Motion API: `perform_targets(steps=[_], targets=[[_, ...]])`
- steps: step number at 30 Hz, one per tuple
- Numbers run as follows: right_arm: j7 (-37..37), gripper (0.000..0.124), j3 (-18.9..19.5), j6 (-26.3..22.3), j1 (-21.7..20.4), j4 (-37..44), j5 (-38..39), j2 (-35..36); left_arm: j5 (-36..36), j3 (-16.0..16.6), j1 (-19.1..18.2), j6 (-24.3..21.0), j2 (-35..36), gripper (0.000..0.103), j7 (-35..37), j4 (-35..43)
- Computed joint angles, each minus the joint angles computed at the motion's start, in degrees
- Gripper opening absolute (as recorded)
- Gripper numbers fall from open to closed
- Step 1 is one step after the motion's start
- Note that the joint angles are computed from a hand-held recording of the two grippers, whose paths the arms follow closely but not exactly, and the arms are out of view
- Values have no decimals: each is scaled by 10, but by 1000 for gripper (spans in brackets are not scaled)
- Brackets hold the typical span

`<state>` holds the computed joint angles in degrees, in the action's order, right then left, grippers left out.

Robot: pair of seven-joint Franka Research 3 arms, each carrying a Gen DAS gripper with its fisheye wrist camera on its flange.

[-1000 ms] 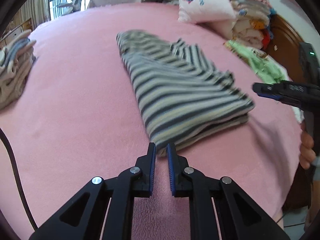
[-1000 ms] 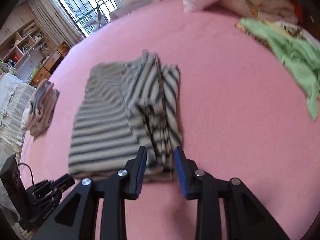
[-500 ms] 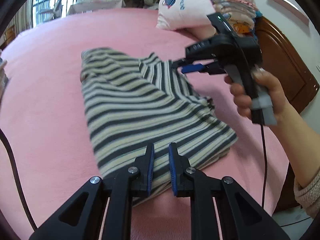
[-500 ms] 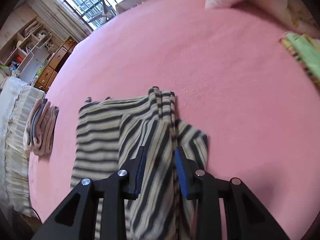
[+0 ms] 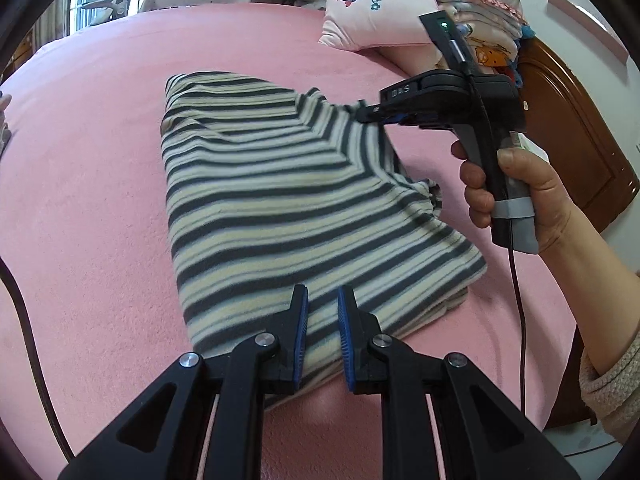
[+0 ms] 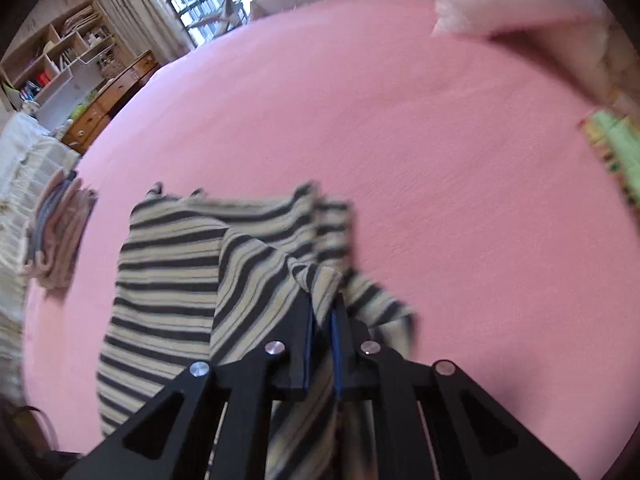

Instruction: Fold small clothes

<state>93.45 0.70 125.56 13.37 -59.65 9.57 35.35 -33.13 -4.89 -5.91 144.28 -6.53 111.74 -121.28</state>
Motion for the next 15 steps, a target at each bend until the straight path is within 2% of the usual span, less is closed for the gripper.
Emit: perform_targets(steps=[7, 9, 10, 12, 15], targets=[[22, 7, -12, -36, 11, 18, -27, 19, 21, -3, -1, -1, -3, 17, -6, -10], [39, 12, -13, -53, 14, 46, -29, 35, 32, -4, -1, -1, -1, 17, -11, -11], [46, 16, -13, -50, 12, 46, -27, 34, 35, -4, -1, -1, -1, 17, -13, -13], [69, 30, -20, -37, 15, 30, -33, 20, 40, -3, 0, -6, 0, 18, -18, -9], [75, 32, -15, 13, 13, -30, -31, -28, 38, -4, -1, -3, 4, 18, -17, -8]])
